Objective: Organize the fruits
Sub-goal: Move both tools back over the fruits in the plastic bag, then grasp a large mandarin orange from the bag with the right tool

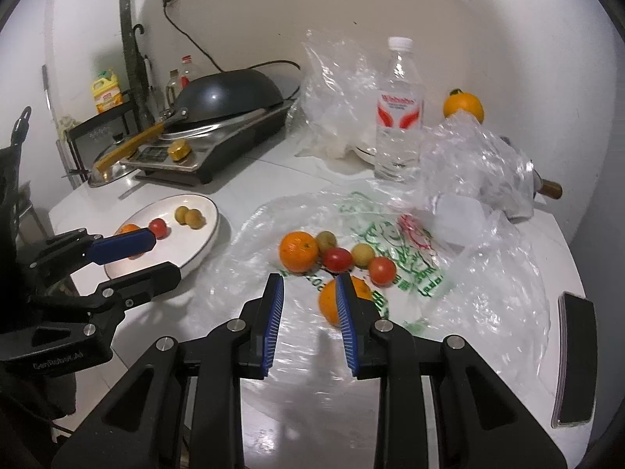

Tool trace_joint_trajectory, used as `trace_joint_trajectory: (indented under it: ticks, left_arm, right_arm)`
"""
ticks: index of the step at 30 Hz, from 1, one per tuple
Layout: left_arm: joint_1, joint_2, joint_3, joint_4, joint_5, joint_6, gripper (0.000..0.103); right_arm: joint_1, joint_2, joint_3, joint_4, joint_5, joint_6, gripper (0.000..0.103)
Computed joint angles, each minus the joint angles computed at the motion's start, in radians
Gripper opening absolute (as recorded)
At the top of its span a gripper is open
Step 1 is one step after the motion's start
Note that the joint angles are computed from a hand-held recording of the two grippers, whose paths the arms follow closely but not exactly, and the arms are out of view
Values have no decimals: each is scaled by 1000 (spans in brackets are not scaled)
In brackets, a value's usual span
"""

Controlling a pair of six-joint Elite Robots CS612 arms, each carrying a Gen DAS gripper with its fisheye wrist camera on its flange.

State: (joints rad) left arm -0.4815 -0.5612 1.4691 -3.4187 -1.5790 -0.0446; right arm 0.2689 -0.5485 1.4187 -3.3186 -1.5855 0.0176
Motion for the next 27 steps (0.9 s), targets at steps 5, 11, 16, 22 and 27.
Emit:
trace_joint_trajectory:
  ticks: [5, 11, 16, 22, 27]
  left_arm:
    - [-4, 16, -28, 30, -6, 17, 49]
    - [-6, 34, -62, 63, -8, 24, 49]
    - [-7, 47, -86, 82, -9, 34, 49]
    - [-6, 57, -105, 102, -12, 34, 49]
    - [-6, 61, -115, 115, -11, 48, 49]
  right_arm:
    - [-12, 12, -12, 18, 4, 20, 30]
    - [-26, 33, -43, 50, 19, 40, 45]
    - [-32, 51, -73, 81, 36, 41, 45]
    - [-35, 67, -100, 112, 47, 36, 46]
    - [-36, 77, -119, 145, 58, 29, 51]
